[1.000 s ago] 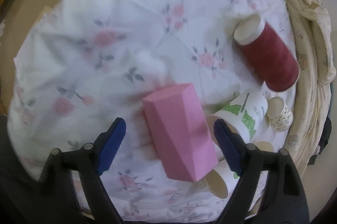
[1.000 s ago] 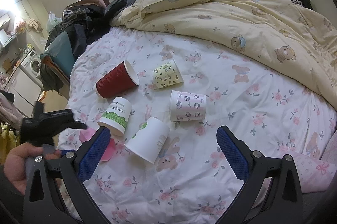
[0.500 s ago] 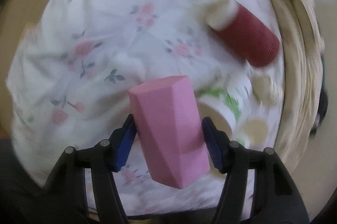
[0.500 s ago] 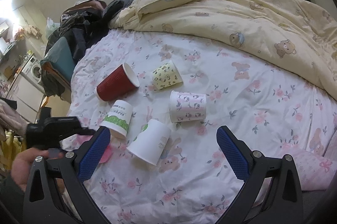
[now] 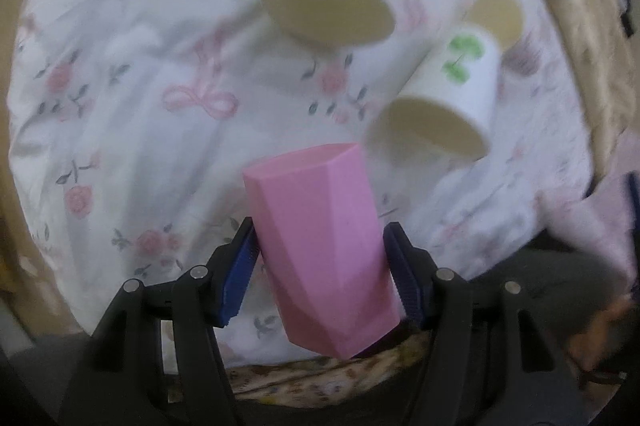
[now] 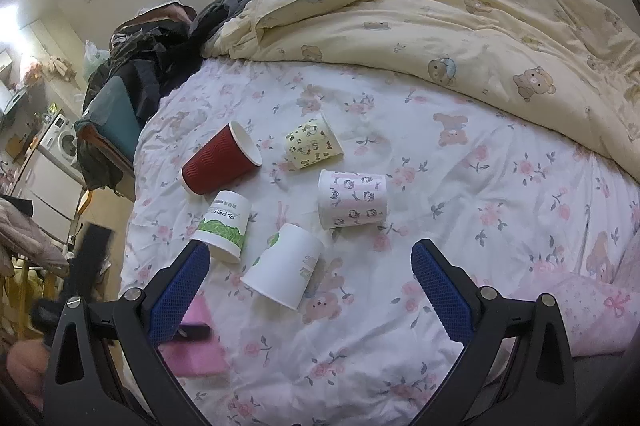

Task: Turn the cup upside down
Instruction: 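Lift the pink cup off the sheet with the left tool, then lower the pink cup onto the sheet and open the left tool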

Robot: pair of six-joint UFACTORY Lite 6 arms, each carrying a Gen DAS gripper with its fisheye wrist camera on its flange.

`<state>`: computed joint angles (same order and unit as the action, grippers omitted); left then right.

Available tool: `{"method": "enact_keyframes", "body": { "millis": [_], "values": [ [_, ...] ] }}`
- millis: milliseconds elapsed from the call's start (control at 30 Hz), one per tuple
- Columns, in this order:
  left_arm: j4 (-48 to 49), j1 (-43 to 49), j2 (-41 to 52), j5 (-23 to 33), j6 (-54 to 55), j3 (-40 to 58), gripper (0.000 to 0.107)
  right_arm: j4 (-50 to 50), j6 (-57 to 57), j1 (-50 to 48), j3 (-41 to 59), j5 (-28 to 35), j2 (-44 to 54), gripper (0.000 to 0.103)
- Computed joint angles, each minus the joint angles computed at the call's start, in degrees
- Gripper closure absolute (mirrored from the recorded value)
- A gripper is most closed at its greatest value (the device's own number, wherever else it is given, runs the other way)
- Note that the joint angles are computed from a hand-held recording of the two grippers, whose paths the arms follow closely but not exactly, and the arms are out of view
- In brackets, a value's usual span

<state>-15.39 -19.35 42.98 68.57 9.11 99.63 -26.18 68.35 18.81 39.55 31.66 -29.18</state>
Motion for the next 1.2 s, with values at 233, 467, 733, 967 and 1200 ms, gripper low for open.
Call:
{"method": "enact_keyframes", "body": {
  "millis": [233,467,733,967,1200],
  "values": [
    [0.9,-0.7,1.0,-1.5,-1.8,-1.3,0.046,-4.1,3.1,0.2,-1.1,2.4,-4.0,0.000],
    [2.1,-2.5,-0.5,-3.7,-4.0,-1.0,0.014,0.1,-0.3,-1.1,-0.8,0.4,-2.5,0.000],
    [2.2,2.7,-18.1,-7.7,0.9,-13.3,0.014,2.0,-1.8,-1.1,-0.8,0.0,-1.2,0.000],
    [2.4,10.7,-27.8,-16.6,3.7,-21.2,0.014,3.4,-4.1,1.0,0.1,0.3,0.9,0.000],
    [-3.9,14.9,-31.6,-22.9,11.3,-29.6,0.014,4.8,-5.4,2.6,0.9,-1.1,4.8,0.000]
  ]
}}
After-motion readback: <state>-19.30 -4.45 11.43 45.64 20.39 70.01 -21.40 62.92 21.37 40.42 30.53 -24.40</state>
